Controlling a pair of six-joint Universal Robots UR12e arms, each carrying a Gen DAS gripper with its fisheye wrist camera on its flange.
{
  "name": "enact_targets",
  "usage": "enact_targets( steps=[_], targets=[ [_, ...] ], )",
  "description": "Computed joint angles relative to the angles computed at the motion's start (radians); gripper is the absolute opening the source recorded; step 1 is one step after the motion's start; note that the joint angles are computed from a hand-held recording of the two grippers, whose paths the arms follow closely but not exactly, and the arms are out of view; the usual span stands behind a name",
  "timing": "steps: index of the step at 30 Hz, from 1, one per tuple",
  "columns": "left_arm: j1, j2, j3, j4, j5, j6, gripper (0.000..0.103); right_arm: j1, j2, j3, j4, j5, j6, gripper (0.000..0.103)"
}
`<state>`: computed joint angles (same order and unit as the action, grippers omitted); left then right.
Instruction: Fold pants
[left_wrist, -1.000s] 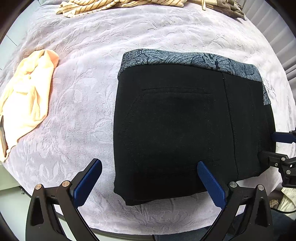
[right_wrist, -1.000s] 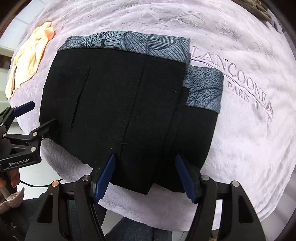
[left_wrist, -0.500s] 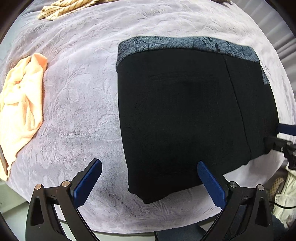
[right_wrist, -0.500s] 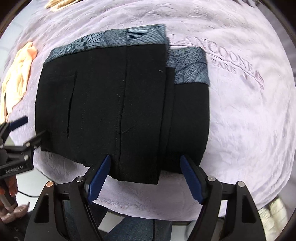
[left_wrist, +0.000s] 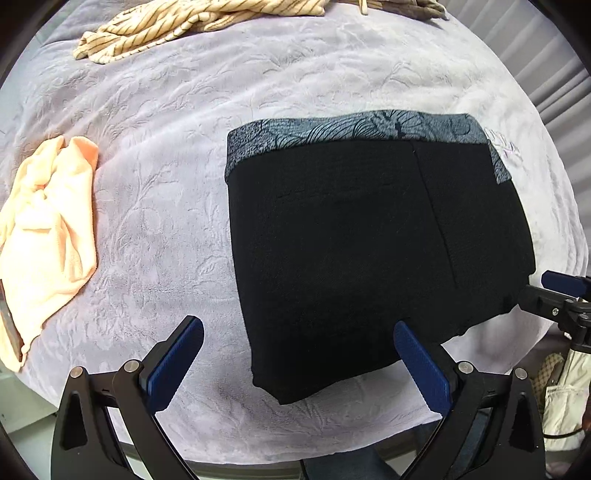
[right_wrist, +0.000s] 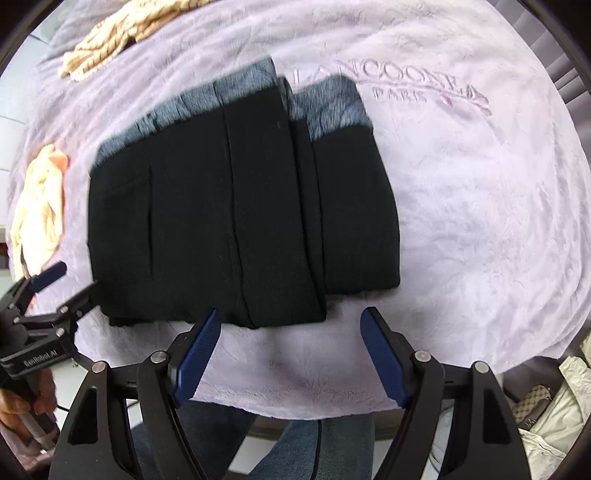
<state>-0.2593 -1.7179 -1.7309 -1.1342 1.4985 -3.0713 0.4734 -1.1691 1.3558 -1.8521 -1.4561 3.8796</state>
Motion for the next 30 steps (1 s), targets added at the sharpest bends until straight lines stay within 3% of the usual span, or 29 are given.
enact_targets(
  steps=[4,7,10,16,30],
  targets=[
    [-0.018,0.008,0.009,0.004,0.018,-0.074,0.103,-0.005,-0.022,0.025,-0.088,-0.041,-0.038,0.095],
    [-0.033,0.02,0.01,0.007,0.02,-0.129,0.103,-0.007,-0.036,0.035,-0.134,-0.074,-0.074,0.095],
    [-0.059,0.032,0.015,0.025,0.077,-0.171,0.103,-0.013,-0.055,0.049,-0.159,-0.074,-0.093,0.095],
    [-0.079,0.05,0.026,0.041,0.128,-0.252,0.103,-0.009,-0.029,-0.036,-0.025,-0.094,-0.156,0.095],
    [-0.108,0.064,0.017,0.028,0.169,-0.283,0.103,-0.004,-0.039,-0.033,0.001,-0.094,-0.17,0.095]
  ],
)
